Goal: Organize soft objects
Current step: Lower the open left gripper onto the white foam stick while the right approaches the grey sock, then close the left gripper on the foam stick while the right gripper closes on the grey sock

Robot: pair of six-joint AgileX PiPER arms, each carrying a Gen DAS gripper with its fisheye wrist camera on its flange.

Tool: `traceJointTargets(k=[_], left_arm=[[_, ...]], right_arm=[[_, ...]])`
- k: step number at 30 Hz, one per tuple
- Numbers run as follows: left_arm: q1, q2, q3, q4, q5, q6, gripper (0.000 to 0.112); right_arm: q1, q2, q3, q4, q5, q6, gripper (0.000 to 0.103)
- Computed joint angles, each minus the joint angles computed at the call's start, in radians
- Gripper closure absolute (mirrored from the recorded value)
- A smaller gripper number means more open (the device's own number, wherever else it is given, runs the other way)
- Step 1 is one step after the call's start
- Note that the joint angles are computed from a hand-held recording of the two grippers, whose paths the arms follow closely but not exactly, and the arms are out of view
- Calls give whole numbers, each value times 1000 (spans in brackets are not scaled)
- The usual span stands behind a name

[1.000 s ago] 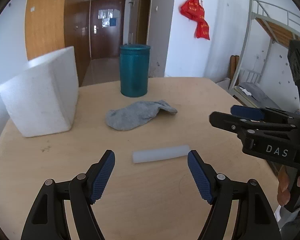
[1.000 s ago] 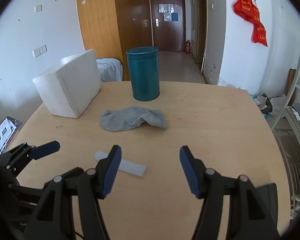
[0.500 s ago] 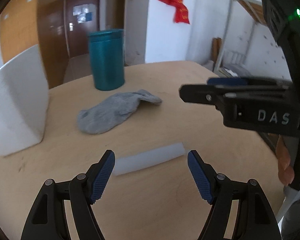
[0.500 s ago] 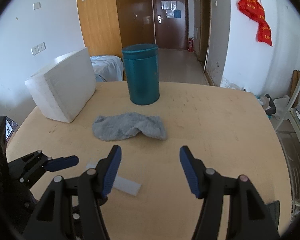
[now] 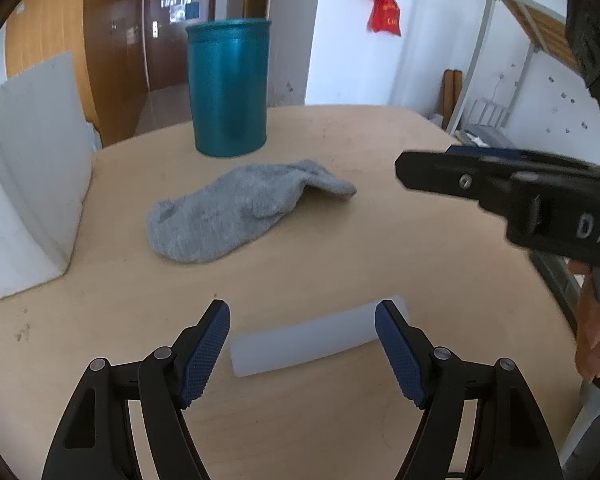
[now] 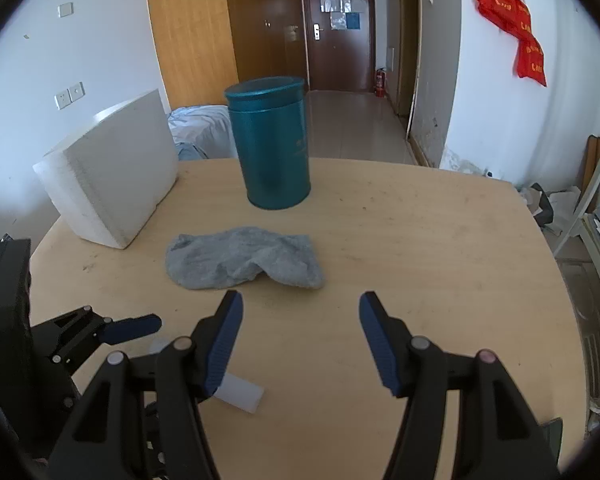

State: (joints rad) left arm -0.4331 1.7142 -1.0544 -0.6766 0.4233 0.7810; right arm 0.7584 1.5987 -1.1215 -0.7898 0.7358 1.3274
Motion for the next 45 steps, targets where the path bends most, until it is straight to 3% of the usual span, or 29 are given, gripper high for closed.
traceJointTargets(k=[8, 11, 13, 20, 28, 32, 45], left_arm=[[-17, 15, -4, 108, -12, -94, 45], [-21, 11, -2, 136, -22, -117, 54], [-19, 6, 6, 152, -37, -129, 66], [-3, -10, 33, 113, -50, -53, 81], [55, -19, 40, 28, 0, 23, 101], [70, -25, 47, 1, 9, 54, 102], [216, -98, 122, -124, 53, 201, 103]], right_arm=[[-36, 16, -8, 37, -40, -52, 38], [-56, 32, -20, 65, -51, -82, 38], [-65, 40, -25, 78, -55, -93, 38], [-93, 77, -64, 129, -80, -157, 38], [-126, 161, -145, 182, -90, -266, 38], [-149, 176, -160, 240, -126, -333, 38], [-138, 241, -244, 257, -89, -389, 38]])
